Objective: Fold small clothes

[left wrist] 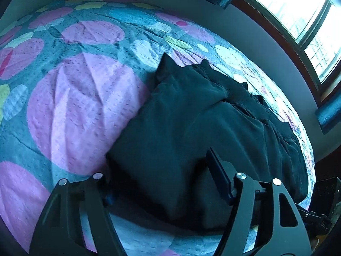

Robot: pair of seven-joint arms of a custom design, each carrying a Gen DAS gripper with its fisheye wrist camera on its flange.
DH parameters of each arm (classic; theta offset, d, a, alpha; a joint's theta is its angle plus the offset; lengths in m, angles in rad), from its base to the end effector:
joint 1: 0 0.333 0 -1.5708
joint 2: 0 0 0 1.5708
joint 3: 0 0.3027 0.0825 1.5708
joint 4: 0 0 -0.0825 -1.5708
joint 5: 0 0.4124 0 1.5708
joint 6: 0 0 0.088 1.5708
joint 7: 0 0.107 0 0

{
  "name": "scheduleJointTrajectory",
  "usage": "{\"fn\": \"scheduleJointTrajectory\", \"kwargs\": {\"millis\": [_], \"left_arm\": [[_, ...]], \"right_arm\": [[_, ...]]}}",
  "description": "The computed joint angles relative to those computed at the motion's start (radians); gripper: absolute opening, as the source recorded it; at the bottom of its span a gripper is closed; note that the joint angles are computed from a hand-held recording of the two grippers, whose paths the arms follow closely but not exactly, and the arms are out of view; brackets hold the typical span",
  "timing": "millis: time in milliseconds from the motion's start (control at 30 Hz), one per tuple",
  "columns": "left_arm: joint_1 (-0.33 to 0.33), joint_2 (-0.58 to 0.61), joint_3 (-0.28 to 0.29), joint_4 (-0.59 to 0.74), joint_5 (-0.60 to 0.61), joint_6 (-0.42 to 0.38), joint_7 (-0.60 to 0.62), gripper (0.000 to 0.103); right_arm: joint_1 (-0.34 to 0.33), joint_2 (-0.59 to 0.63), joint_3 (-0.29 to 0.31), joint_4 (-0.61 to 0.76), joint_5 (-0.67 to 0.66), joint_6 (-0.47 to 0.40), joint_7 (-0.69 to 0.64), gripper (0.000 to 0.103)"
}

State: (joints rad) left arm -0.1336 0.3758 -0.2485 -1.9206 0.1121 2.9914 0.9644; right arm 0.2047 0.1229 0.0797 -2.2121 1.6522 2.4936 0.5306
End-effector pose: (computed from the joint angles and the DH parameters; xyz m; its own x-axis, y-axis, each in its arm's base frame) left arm 0.6392 -0.2510 0.3541 0.0433 -0.9257 0.3757 -0.8080 -0.2536 -0.5318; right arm 0.5520 0.1555 0.3016 0.1672 -0.6145 -0.7710 -0.8941 0.2351 -0.3812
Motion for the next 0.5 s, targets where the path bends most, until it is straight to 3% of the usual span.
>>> {"fn": "scheduleJointTrajectory", "kwargs": {"millis": [133, 267, 367, 433, 500], "left_arm": [[-0.048, 0.032, 0.042, 0.055, 0.045, -0.032, -0.047, 0.051], [0.028, 0.066, -0.037, 0.075, -0.031, -0.018, -0.002, 0.033], [0.100, 0.070, -0.112, 0.050, -0.099, 0.028, 0.061, 0.027], [0.102, 0.065, -0.113, 0.042, -0.109, 0.035, 0.070, 0.027], [0.082, 0.064, -0.092, 0.044, -0.102, 0.032, 0.060, 0.027]], "right_arm": [[-0.009, -0.018, -0.009, -0.024, 0.009, -0.021, -0.025, 0.065], [-0.008, -0.023, -0.010, -0.033, 0.028, -0.019, -0.054, 0.065], [-0.004, -0.068, -0.013, -0.069, 0.020, -0.008, -0.035, 0.064], [0.015, -0.102, -0.007, -0.075, -0.012, 0.060, 0.001, 0.064], [0.032, -0.131, -0.007, -0.070, 0.022, 0.108, -0.053, 0.065]]}}
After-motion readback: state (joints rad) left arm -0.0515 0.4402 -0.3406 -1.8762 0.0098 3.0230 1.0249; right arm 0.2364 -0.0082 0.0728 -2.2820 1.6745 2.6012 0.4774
